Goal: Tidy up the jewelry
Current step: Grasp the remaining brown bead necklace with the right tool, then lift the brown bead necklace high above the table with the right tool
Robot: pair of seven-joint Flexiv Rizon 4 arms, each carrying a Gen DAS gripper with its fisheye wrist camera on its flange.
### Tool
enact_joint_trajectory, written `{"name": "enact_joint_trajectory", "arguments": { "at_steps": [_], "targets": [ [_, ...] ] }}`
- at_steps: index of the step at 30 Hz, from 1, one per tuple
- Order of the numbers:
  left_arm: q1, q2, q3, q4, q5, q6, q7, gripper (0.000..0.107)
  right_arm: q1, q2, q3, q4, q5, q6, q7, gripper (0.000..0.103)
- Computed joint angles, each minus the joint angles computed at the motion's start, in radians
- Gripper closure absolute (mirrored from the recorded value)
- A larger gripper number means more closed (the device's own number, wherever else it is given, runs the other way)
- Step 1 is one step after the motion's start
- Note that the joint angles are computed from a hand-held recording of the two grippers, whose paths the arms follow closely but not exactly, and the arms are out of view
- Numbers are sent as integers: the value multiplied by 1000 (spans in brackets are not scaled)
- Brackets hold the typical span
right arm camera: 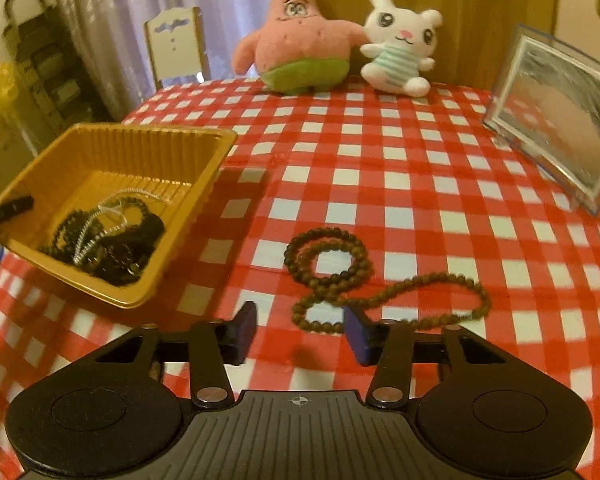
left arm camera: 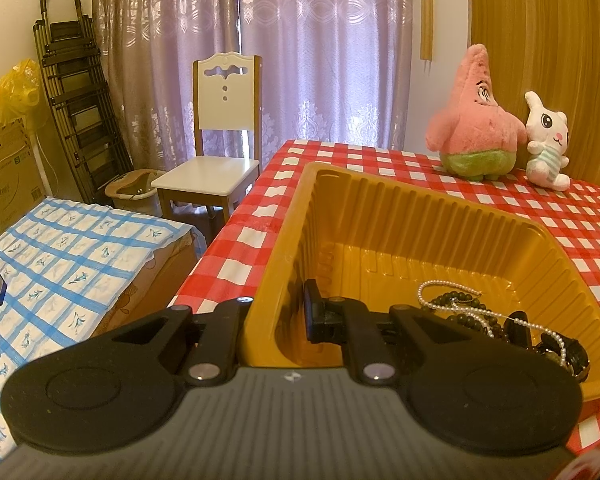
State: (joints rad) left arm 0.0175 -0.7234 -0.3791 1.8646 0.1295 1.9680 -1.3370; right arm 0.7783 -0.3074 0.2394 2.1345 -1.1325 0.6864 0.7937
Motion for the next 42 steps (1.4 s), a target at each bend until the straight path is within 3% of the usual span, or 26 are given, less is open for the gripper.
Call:
{"name": "enact_joint_trajectory", "arguments": {
  "at_steps": [10,16,17,19,22,25,31,35,42],
  "targets": [
    [0,-1,0,-3,0,-3,1,95,-33,-68,-38,-31,-40,29,-186,82],
    [0,-1,0,-3,0,-3,2,94,-29,-104,-51,-54,-5,15,-300,84],
    [0,-1,0,-3,-1,-3,1,94,-23,-107,-52,-56,-4,2,-316,88],
    [-2,-1,2,-3,-2,-3,2,94,-14,-107,-53,-55,-4,-15,-335,95],
    [-2,0,2,-3,-3,-4,2,94,-10,-101,-52,-48,-4,-20,-330,96],
    [0,-2,0,-4,0,-4,4,94,-2,-78,-48,-32,-9,-35,-274,96],
    [12,-8,-8,-8,10,-4,12,94,-25,46,-23,57,-89,-28,14,97],
    [15,-9,-10,-7,12,-1,14,94,-45,146,22,112,-114,-76,180,97],
    [10,-6,-8,-8,7,-4,16,94,-53,266,103,123,-86,-206,220,97]
  ]
}}
